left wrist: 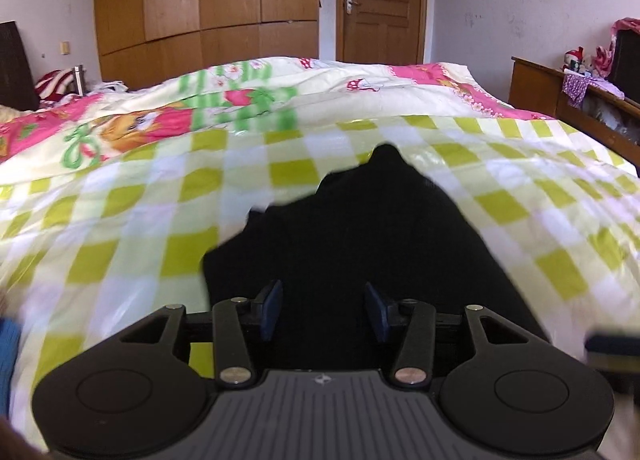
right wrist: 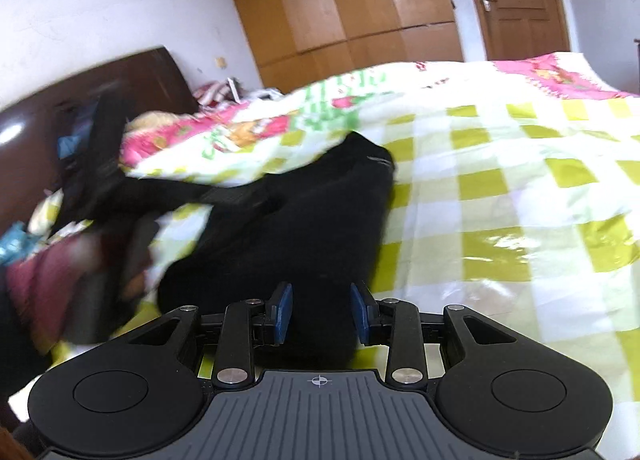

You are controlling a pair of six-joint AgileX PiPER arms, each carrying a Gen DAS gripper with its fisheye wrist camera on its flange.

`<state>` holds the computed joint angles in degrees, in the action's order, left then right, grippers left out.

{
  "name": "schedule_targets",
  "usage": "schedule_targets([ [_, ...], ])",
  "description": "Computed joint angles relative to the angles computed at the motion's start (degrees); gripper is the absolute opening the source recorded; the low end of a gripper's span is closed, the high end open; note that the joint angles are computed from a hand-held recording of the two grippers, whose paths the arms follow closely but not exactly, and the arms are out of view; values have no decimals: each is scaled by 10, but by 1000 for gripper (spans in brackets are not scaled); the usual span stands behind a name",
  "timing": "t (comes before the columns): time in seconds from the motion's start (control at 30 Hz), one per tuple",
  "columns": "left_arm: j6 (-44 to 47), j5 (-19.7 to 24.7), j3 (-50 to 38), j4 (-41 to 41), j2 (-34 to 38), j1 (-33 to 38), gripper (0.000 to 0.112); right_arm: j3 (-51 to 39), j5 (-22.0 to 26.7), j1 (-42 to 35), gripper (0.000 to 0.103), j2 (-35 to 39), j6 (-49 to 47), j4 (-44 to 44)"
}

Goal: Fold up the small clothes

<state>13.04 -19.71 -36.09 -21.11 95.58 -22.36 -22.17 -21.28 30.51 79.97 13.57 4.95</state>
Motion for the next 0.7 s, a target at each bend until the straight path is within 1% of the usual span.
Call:
schedule_targets([
  [0.1, -80, -32, 46, 52, -16, 6, 61, -24, 35, 10, 32, 9, -81, 77],
  [0.13, -121, -40, 61, 84, -29, 12, 61, -40, 60, 14, 32, 17, -129, 126],
  [0.17, -170, -50, 74, 126, -39, 21, 60, -51, 78, 13, 33, 21, -154, 152],
  [0.2, -210, -65, 87, 153, -47, 27, 60, -56, 84, 12, 33, 17, -157, 156],
  [0.23, -231, -84, 102, 160, -51, 29, 60, -56, 84, 9, 33, 10, -145, 142],
  [0.27, -244, -106, 116, 162, -50, 28, 60, -64, 85, 7, 32, 9, -154, 146],
  [0.33, -247, -146, 137, 142, -40, 14, 60, -93, 87, 4, 32, 27, -202, 185],
  [0.4, -253, -181, 152, 136, -25, 1, 60, -136, 88, -6, 32, 66, -230, 198],
  [0.43, -237, -199, 158, 115, -16, -11, 60, -160, 89, -13, 32, 90, -238, 203],
  [0.47, -224, -217, 162, 103, -9, -19, 60, -185, 92, -22, 32, 114, -225, 188],
  [0.5, -220, -226, 165, 104, -4, -21, 60, -212, 98, -34, 32, 140, -188, 152],
  [0.53, -224, -236, 168, 115, 1, -17, 61, -238, 101, -42, 32, 163, -157, 125],
  [0.57, -235, -247, 172, 134, 7, -8, 61, -259, 99, -47, 32, 182, -149, 119],
  [0.6, -248, -260, 177, 152, 14, 0, 61, -281, 98, -48, 32, 202, -163, 130],
  [0.63, -261, -270, 179, 170, 21, 9, 61, -301, 95, -47, 32, 220, -201, 162],
  [0.67, -276, -278, 181, 187, 27, 18, 61, -326, 104, -47, 33, 239, -238, 193],
  [0.7, -286, -282, 181, 196, 31, 22, 61, -353, 128, -49, 33, 257, -252, 211],
])
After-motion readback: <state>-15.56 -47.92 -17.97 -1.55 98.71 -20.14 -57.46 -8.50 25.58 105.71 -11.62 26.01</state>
